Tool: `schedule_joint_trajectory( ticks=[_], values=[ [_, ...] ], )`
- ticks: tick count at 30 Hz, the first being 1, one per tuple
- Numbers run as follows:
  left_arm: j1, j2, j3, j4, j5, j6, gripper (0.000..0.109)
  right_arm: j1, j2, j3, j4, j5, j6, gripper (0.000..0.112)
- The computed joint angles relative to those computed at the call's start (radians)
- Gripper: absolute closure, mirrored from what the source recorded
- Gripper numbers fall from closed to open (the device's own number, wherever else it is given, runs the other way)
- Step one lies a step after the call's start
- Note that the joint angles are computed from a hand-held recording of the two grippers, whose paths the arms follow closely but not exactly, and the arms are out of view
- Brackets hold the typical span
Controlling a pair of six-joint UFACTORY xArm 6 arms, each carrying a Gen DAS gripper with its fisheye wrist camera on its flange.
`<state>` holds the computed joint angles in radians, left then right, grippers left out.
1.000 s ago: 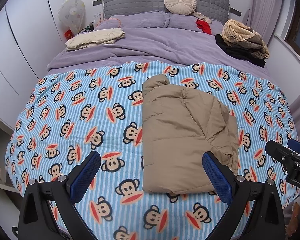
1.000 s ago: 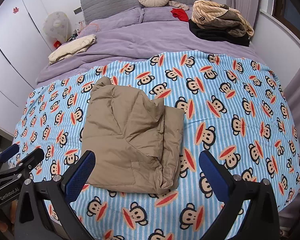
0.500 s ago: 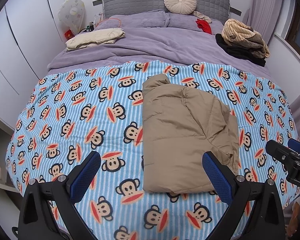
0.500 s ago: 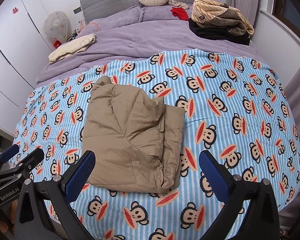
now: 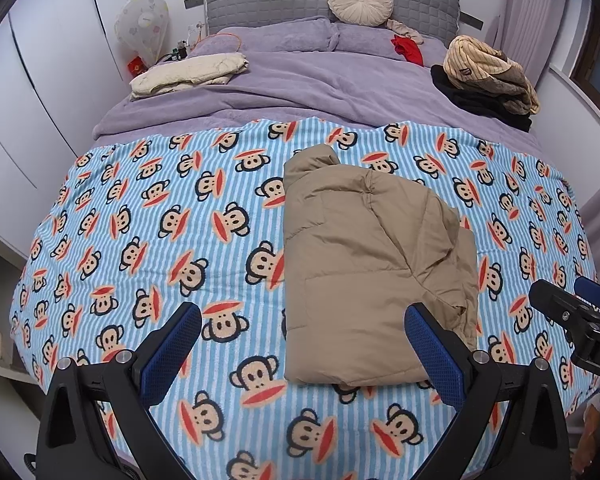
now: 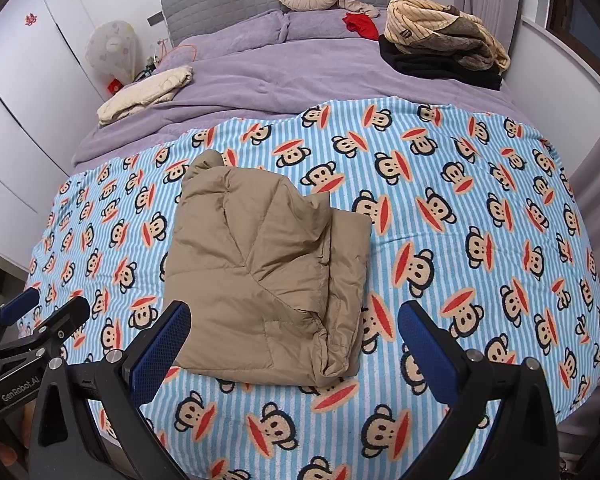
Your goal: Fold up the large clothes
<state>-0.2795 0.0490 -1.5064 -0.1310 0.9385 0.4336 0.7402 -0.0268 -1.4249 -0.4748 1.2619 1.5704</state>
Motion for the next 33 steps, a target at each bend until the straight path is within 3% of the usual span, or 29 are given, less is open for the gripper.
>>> schedule_joint_trajectory(
  ticks=[33],
  values=[
    [0.004, 0.011, 0.002, 0.013, -0.01, -0.003, 0.007, -0.008, 0.006, 0.002, 0.008, -0.014, -0.008, 0.009]
  ],
)
